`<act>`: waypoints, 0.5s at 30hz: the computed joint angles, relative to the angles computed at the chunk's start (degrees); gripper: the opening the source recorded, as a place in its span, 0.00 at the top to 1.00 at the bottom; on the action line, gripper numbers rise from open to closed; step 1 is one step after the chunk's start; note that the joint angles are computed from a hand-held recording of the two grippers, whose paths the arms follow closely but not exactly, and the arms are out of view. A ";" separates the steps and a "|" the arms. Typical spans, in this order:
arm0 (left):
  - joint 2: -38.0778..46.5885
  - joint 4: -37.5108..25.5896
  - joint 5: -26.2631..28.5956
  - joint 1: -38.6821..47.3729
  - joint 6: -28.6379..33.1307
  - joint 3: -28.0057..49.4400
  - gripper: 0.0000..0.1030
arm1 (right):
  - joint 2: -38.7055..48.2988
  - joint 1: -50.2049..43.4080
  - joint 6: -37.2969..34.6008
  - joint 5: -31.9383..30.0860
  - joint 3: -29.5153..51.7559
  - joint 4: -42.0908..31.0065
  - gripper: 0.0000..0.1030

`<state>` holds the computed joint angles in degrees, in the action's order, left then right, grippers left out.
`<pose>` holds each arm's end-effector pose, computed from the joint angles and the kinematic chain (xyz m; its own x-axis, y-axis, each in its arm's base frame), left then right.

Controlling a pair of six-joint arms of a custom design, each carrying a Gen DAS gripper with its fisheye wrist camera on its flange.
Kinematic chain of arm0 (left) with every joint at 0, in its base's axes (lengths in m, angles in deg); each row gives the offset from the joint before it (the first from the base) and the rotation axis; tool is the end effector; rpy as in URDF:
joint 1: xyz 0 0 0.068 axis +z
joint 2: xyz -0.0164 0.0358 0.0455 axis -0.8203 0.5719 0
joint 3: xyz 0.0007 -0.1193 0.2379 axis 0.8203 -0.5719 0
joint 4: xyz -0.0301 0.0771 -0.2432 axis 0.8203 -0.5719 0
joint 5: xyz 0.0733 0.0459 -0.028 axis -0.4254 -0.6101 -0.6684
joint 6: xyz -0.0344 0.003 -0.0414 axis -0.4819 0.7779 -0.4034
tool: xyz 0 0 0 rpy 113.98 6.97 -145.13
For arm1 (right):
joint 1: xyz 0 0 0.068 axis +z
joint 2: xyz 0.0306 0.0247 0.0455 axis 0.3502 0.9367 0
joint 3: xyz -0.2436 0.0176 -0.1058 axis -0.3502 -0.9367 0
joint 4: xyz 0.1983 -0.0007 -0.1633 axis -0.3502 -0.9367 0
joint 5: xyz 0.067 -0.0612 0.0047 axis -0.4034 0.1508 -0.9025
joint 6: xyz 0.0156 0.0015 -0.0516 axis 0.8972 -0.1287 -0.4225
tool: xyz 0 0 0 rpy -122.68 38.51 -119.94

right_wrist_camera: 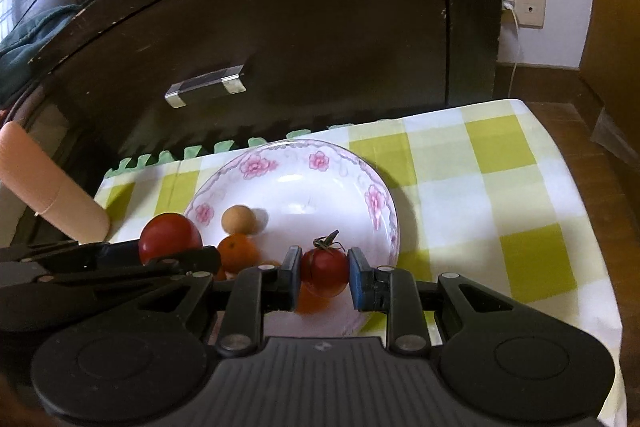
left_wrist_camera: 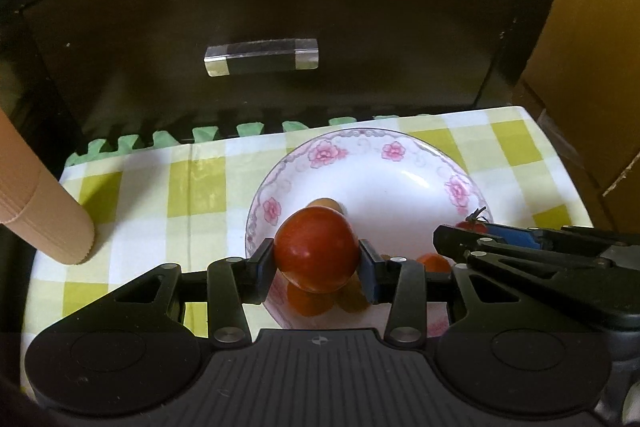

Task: Organize fruits
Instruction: 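Lower both tomatoes into the bowl and open the left tool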

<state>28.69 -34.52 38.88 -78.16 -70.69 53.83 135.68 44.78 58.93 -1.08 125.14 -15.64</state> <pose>0.2360 -0.0882 0.0775 -0.7748 -0.2078 -0.5971 -0.2192 0.9742 -0.0547 0.3015 0.1442 0.0730 -0.7738 -0.2176 -0.5948 -0.4300 0.8700 0.2412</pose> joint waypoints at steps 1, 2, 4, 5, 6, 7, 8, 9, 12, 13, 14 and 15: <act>0.49 0.12 0.08 0.29 0.07 0.29 0.52 | 0.86 0.12 -0.07 0.08 0.78 0.01 0.77; 0.92 0.33 0.27 0.64 0.18 0.48 0.52 | 1.56 0.23 -0.13 0.13 1.45 -0.07 0.77; 1.86 0.85 0.70 1.26 0.31 0.90 0.52 | 3.00 0.38 -0.27 0.13 2.68 0.22 0.77; 2.05 0.99 0.88 1.50 0.18 0.94 0.52 | 3.44 0.37 -0.28 0.06 3.08 0.28 0.77; 2.54 1.11 1.00 1.69 0.10 1.17 0.52 | 3.99 0.36 -0.24 -0.08 3.49 0.48 0.77; 2.98 1.19 1.07 1.76 0.10 1.41 0.52 | 4.46 0.28 -0.25 -0.26 3.91 0.53 0.77; 3.32 1.20 1.08 1.74 0.15 1.57 0.52 | 4.88 0.26 -0.21 -0.38 4.29 0.60 0.77; 3.62 1.23 1.09 1.73 0.24 1.72 0.51 | 5.30 0.23 -0.25 -0.47 4.63 0.66 0.77; 3.78 1.07 1.21 1.73 -0.16 1.88 0.51 | 6.17 0.10 -0.29 -0.52 5.28 0.85 0.76; 3.67 0.97 1.33 1.83 -0.37 1.85 0.51 | 6.38 -0.04 -0.27 -0.72 5.42 0.87 0.76; 3.60 0.86 1.45 1.89 -0.38 1.84 0.51 | 6.50 -0.15 -0.06 -0.93 5.40 1.11 0.76; 3.59 0.78 1.39 1.85 -0.28 1.87 0.51 | 6.62 -0.35 0.38 -1.33 5.27 1.58 0.76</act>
